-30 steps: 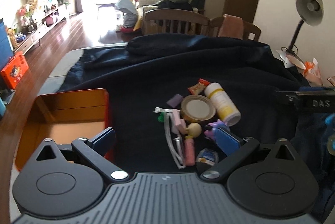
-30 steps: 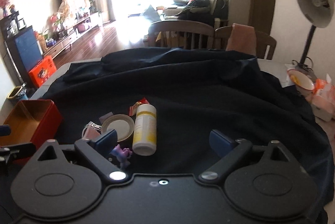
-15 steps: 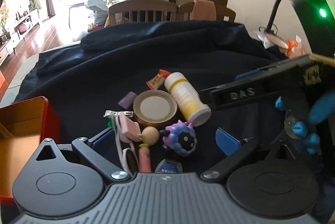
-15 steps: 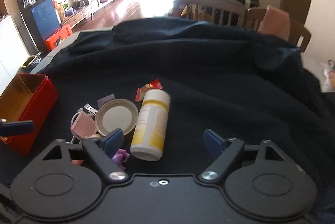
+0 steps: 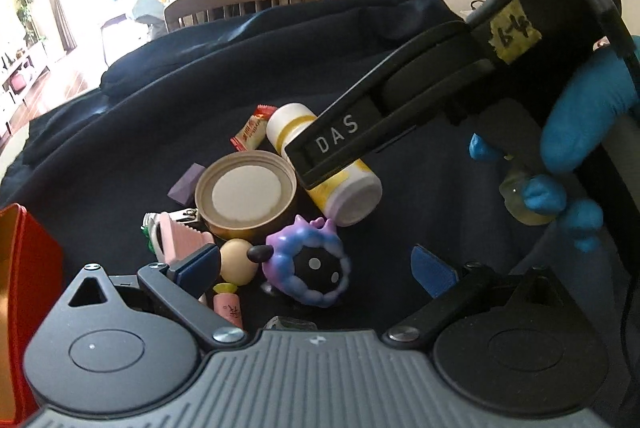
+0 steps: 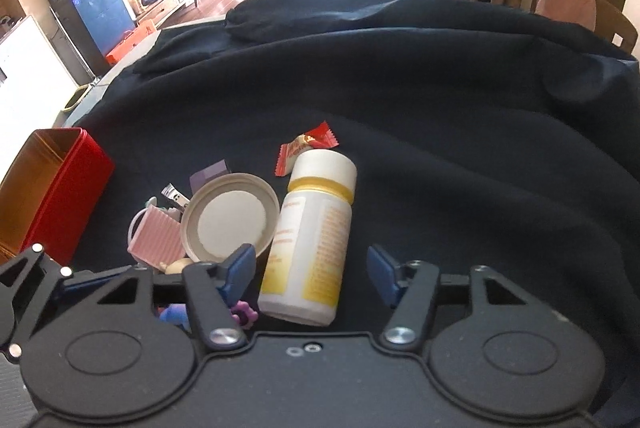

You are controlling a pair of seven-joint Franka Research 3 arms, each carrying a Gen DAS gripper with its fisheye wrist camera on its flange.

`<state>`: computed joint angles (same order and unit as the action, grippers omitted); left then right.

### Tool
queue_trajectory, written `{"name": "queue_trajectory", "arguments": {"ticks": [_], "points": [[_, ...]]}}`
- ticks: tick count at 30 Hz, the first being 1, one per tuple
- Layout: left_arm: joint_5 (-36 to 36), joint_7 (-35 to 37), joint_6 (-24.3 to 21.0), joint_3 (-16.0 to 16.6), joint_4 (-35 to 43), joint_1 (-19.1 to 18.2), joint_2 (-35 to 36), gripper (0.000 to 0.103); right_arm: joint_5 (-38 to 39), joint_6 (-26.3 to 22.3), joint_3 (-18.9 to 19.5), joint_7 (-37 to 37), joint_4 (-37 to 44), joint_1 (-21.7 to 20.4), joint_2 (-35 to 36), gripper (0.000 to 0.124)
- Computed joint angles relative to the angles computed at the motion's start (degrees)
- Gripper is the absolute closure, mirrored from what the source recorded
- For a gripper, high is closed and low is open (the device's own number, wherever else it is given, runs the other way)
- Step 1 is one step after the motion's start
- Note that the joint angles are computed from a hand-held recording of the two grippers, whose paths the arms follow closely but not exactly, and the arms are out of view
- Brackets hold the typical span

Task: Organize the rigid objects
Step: 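Close the right tool on the white yellow-banded bottle while the left tool grasps the purple spiky toy, then carry the white bottle in the right tool while the left tool carries the toy over the tin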

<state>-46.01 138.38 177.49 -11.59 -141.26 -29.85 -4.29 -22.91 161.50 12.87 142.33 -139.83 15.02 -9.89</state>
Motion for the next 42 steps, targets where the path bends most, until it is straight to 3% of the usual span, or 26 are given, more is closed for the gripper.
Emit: {"name": "queue_trajectory", "arguments": {"ticks": [8, 10, 14, 17, 20, 26, 33, 42], "points": [[5.75, -3.56, 0.58, -1.62, 0.13, 1.92, 1.41, 0.016, 6.86, 0.66, -2.04, -6.36, 0.27, 1.78, 1.84, 0.073], [9.03, -6.42, 0.3, -2.0, 0.17, 2.68, 1.74, 0.024, 7.47, 0.6, -2.13, -6.9, 0.5, 1.84, 2.27, 0.074], [12.27, -7.98, 1.59, -2.3, -0.33, 2.84, 2.03, 0.026, 8.71, 0.76, -2.66, -8.1, 0.9, 2.13, 3.28, 0.075], [16.89, -12.43, 2.17, -2.62, -0.82, 3.62, 1.9, 0.031, 7.42, 1.08, -2.65, -7.17, 0.81, 1.81, 3.4, 0.078], [22.98, -17.85, 2.55, -2.7, -1.28, 4.51, 1.66, 0.044, 6.78, 1.4, -2.5, -6.19, 0.2, 1.73, 2.87, 0.079], [28.33, -24.27, 0.78, -1.83, -1.6, 4.51, 0.68, 0.044, 2.26, 0.66, -1.26, -2.17, -0.73, 0.75, 1.2, 0.079], [22.01, -20.08, -0.97, 1.6, -1.48, 0.56, -0.92, 0.044, 2.26, 2.13, 0.03, -0.41, -4.05, -0.49, -3.21, 0.08], [23.13, -24.2, -3.42, 2.06, -1.9, 1.33, -3.35, 0.044, 6.53, 1.88, 3.43, -1.32, -8.0, -1.91, -9.61, 0.08]]}}
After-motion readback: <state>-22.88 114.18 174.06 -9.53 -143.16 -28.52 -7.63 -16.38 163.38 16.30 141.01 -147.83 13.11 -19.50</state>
